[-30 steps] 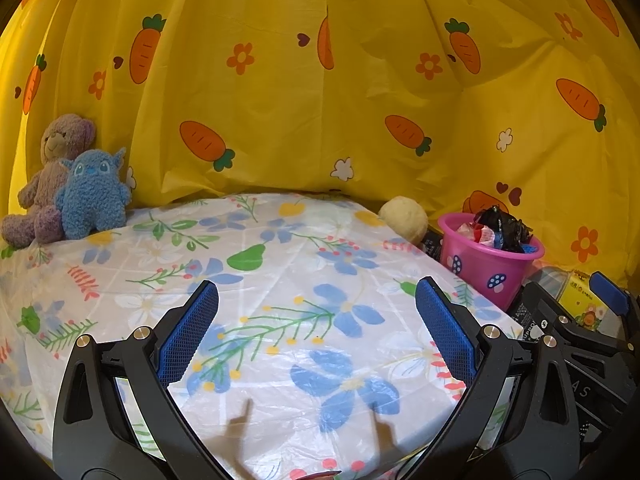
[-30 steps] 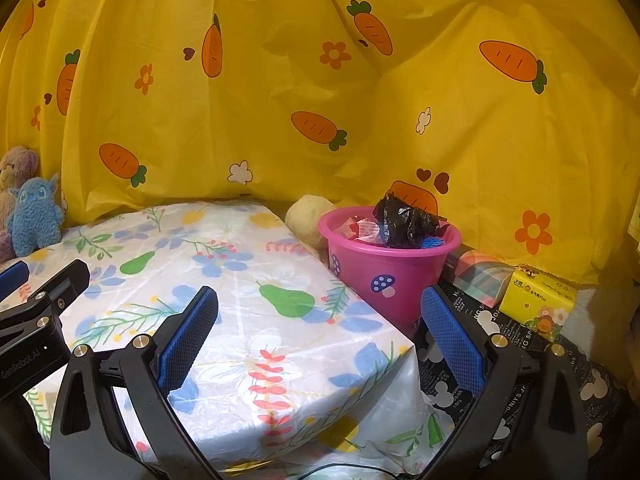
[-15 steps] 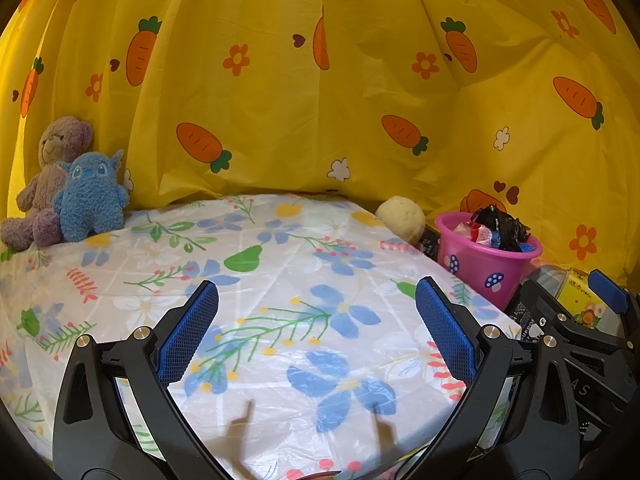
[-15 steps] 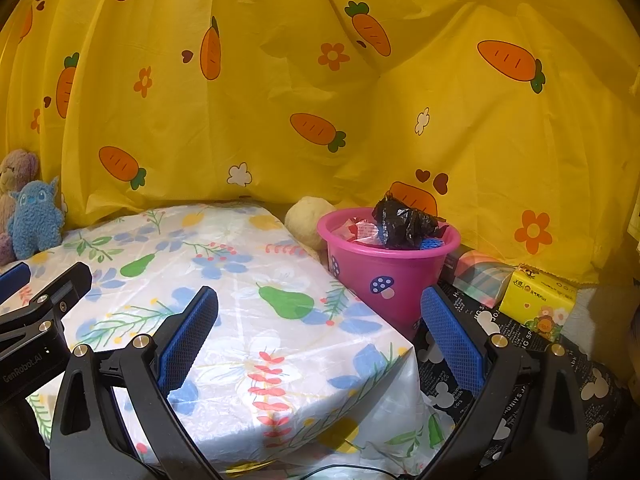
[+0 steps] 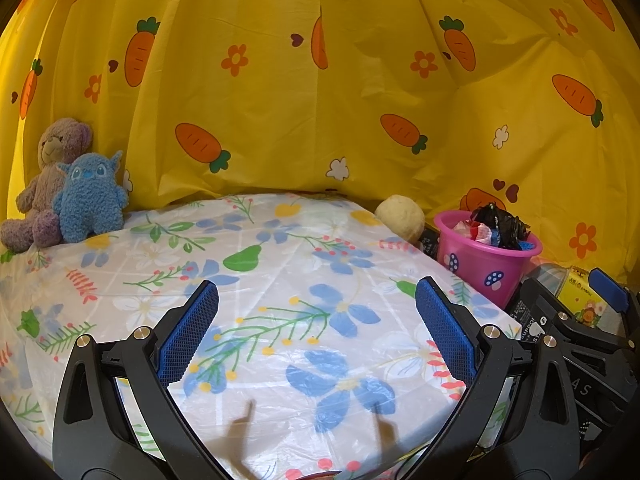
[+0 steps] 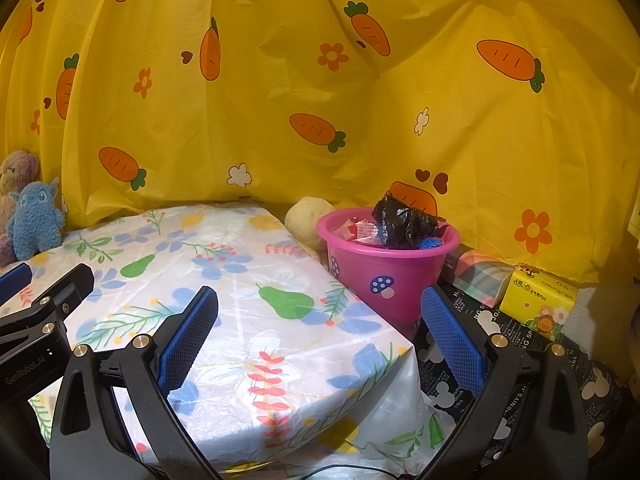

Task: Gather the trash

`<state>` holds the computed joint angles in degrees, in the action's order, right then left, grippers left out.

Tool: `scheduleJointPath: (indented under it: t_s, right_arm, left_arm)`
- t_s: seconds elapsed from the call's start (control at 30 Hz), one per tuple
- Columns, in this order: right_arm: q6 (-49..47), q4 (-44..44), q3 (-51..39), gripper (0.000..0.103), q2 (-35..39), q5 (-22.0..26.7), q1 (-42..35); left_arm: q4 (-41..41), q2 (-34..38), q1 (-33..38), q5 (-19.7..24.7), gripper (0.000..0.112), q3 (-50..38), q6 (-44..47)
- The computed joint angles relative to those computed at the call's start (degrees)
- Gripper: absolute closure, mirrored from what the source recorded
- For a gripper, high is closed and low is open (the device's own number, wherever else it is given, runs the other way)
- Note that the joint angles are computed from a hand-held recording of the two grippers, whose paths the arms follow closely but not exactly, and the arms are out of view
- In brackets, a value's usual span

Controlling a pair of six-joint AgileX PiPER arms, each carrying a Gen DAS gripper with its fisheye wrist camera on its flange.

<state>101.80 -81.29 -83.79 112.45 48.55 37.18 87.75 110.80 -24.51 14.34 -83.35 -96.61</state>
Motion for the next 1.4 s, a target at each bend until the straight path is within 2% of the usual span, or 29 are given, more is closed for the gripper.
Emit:
scheduleJointPath:
  t_s: [1.4]
  right_arm:
    - [-0.13,0.34,-0.68,0.006,0.34,0.23,0.16]
  left_arm:
    - [2.58,-0.15,-0.06,-0.64,0.015,1.10,-2.11]
